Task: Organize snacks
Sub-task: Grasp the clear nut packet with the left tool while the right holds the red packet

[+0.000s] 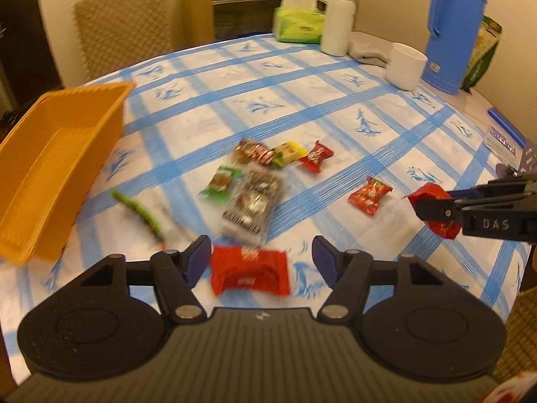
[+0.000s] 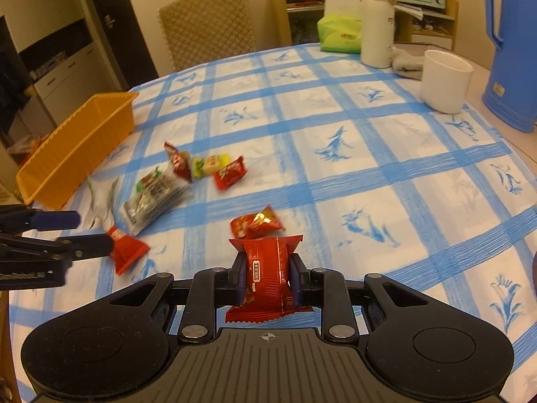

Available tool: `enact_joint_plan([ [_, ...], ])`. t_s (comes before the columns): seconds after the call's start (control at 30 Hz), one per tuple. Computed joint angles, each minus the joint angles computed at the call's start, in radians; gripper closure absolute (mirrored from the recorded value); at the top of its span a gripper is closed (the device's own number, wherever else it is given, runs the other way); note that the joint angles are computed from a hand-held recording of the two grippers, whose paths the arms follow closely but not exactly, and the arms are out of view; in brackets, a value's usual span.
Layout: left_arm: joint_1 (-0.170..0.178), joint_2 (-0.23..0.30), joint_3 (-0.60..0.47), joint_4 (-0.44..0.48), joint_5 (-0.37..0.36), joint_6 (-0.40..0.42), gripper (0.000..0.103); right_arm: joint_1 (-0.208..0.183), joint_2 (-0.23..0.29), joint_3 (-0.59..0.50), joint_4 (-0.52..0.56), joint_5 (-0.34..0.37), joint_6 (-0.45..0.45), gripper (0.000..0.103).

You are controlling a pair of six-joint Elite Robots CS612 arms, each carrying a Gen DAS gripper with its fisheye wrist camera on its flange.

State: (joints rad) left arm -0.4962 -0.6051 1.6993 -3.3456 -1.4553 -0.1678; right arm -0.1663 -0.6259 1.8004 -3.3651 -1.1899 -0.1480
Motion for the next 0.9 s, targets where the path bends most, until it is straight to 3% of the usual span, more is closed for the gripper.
enact_joint_plan([
  [0.17,0.010,0.045,-0.088,0.049,-0.030,0.084,0.058,-0.014,-0.001,-0.006,-0.017,-0.009,0.030,0.077],
  [0.47,0.021,0.090,-0.181,0.133,-0.023,0.141,0.061,-0.037,0.001,-0.013,-0.003,-0.025,0.047,0.077],
  [0.63,0.024,0.099,-0.204,0.185,-0.023,0.141,0.063,-0.045,0.005,-0.019,0.009,-0.024,0.043,0.077],
  [0.9,0.014,0.095,-0.198,0.186,0.001,0.107,0.069,-0.057,0.008,-0.027,0.031,0.006,0.014,0.077],
])
